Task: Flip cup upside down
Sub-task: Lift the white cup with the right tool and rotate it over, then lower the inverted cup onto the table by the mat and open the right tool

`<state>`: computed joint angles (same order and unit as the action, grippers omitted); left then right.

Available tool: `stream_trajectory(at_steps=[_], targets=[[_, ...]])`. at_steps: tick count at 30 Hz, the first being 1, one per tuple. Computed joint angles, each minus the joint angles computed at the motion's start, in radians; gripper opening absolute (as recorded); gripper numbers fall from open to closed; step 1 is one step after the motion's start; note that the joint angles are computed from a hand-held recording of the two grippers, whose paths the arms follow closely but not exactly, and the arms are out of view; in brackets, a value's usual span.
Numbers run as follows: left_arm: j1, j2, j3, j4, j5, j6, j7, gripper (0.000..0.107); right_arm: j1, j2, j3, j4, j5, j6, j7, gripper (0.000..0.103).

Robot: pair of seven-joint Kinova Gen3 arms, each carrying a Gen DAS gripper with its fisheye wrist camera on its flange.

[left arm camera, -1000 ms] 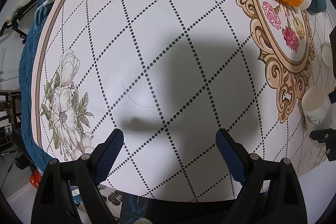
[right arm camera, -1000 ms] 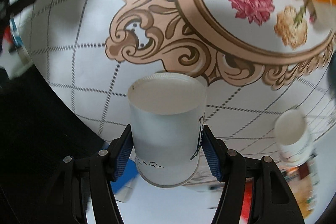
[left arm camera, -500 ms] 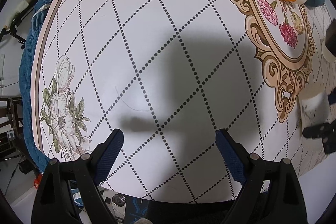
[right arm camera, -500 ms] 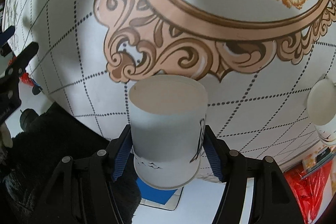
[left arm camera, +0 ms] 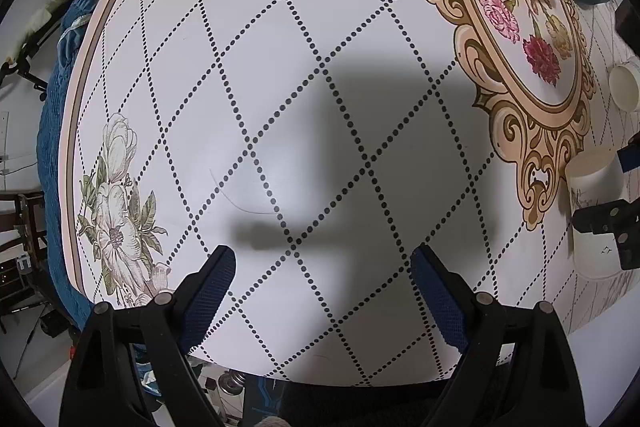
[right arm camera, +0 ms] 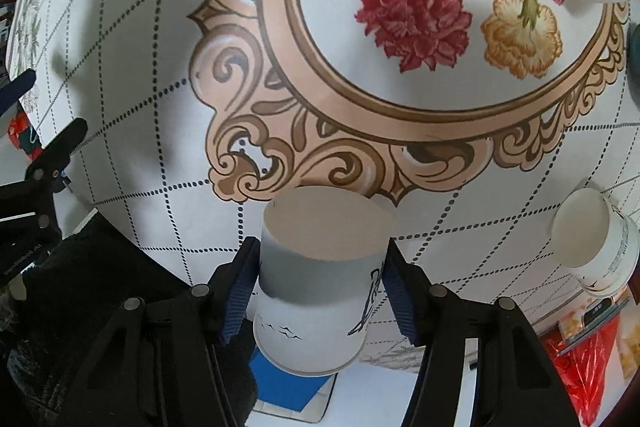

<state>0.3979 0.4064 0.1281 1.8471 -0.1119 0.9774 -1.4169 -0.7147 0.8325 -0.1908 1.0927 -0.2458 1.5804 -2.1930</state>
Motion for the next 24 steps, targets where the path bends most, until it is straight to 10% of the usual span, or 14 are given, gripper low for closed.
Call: stream_trajectory(at_steps=[15,24], targets=[[-0.007,-0.007,-0.002,-0.05,0.002,0.06,-0.004,0.09,-0.171,-0.297,0.036,0.2,0.398,-0.3,-0.37,0.062],[0.036,0.017,0.0,-0.124,-0.023,0.115,0.039,0.09,-0.516,-0.398,0.299,0.399,0.637,-0.505,-0.725,0.062]])
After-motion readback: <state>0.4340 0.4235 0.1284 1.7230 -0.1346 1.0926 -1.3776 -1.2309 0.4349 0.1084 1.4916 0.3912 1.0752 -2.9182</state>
